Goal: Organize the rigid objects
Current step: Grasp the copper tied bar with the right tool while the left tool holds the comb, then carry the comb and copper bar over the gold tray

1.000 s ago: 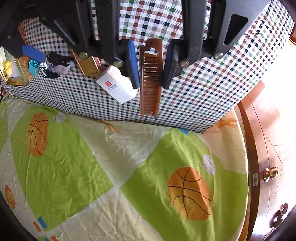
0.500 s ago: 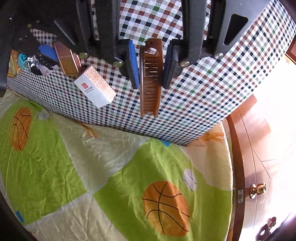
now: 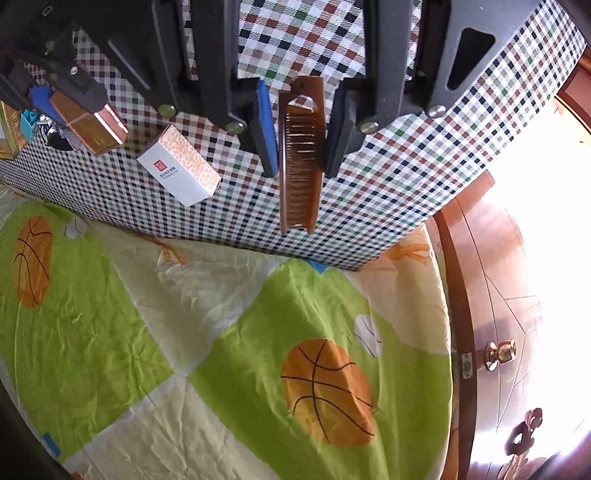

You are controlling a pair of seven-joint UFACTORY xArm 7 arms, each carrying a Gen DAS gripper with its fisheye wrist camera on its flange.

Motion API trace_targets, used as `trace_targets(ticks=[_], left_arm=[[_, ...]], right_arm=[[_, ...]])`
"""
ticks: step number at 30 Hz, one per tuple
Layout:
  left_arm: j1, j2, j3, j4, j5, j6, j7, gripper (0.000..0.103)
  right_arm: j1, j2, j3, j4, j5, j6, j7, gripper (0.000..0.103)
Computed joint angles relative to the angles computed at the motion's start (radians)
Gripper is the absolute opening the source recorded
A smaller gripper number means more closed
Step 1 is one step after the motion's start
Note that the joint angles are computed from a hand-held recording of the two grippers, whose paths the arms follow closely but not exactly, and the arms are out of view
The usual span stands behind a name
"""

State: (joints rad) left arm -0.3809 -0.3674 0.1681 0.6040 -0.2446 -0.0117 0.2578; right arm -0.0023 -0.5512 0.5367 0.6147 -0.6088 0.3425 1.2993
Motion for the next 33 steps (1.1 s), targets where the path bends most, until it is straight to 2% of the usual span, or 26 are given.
trace_targets(ticks=[3,9,11,13,23,29,33], left_arm=[[0.031,-0.013,-0.03,-0.016,0.015,-0.026,-0.018,0.024],[0.206,-0.044,-0.196,-0.063,0.109,-0.096,-0.128,0.024],[0.226,-0.054,-0.216,-0.07,0.135,-0.098,-0.154,0.024],[0.212,-0.068,-0.206,-0.076,0.154,-0.084,-0.174,0.024],[0.227,-0.156,-0.278,-0.142,0.228,-0.08,-0.269,0.024],[0.122,-0.23,-0.224,-0.181,0.219,-0.035,-0.303,0.024],[0.129,-0.284,-0.278,-0.216,0.232,-0.034,-0.331,0.024]], right_arm=[[-0.034,-0.082,0.036,-0.022,-0.025,-0.006,0.057,0.048],[-0.077,-0.22,0.094,-0.05,-0.016,0.053,0.092,0.048],[-0.082,-0.256,0.106,-0.054,-0.015,0.083,0.085,0.048],[-0.077,-0.286,0.115,-0.061,-0.01,0.108,0.076,0.048],[-0.018,-0.436,0.14,-0.107,0.024,0.215,0.037,0.048],[0.02,-0.516,0.147,-0.135,0.04,0.276,0.005,0.048],[0.038,-0.578,0.156,-0.15,0.047,0.322,-0.01,0.048]])
